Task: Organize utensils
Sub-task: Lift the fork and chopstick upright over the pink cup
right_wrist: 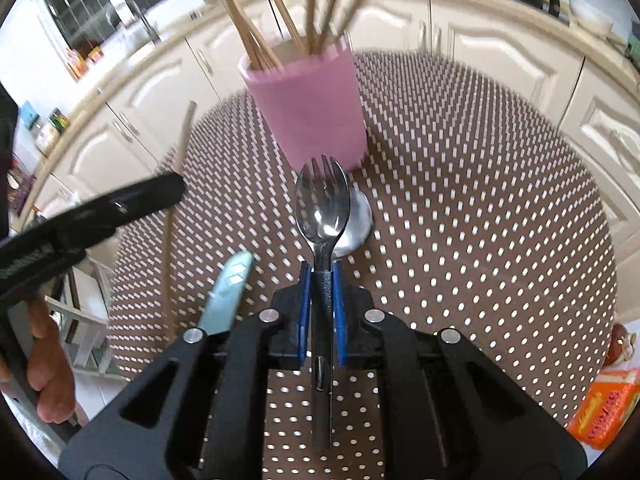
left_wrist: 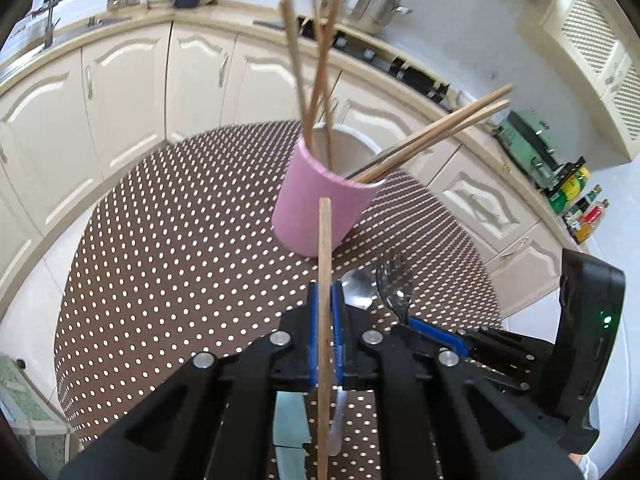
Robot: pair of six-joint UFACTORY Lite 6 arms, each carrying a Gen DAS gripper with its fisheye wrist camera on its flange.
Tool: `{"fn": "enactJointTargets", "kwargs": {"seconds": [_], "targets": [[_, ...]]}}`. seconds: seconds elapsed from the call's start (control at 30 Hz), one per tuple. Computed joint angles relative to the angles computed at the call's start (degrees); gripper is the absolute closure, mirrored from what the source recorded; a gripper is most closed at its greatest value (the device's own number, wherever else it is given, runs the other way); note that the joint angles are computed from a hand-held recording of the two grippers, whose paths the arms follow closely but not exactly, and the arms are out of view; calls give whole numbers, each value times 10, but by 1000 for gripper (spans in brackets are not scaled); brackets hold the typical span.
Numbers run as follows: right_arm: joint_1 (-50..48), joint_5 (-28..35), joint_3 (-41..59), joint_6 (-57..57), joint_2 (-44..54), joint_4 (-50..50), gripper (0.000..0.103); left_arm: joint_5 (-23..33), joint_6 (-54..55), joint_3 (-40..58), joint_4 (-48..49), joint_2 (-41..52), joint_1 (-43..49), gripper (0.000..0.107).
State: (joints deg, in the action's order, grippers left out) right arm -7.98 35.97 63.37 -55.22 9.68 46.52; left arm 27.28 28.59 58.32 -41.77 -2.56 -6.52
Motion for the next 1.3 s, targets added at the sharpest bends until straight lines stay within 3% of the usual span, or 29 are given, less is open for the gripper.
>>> {"fn": "enactJointTargets", "kwargs": {"seconds": [0.23, 0.47, 0.8, 1.0, 1.3], "targets": [[-71, 42, -75, -189, -113, 190, 92, 9, 51, -23, -38, -89, 1, 101], [-102, 87, -103, -306, -161, 327, 92, 36, 74, -2, -66, -130, 19, 101], [-56, 97, -81, -453, -113, 547, 92, 22, 85, 74, -78, -126, 36, 101], [-28, 84, -38, -498, -77, 624, 92, 4, 49, 153, -41, -92, 31, 101], [-7, 70, 9, -568, -24, 726, 92, -80, 40, 189, -16, -76, 3, 101]]}}
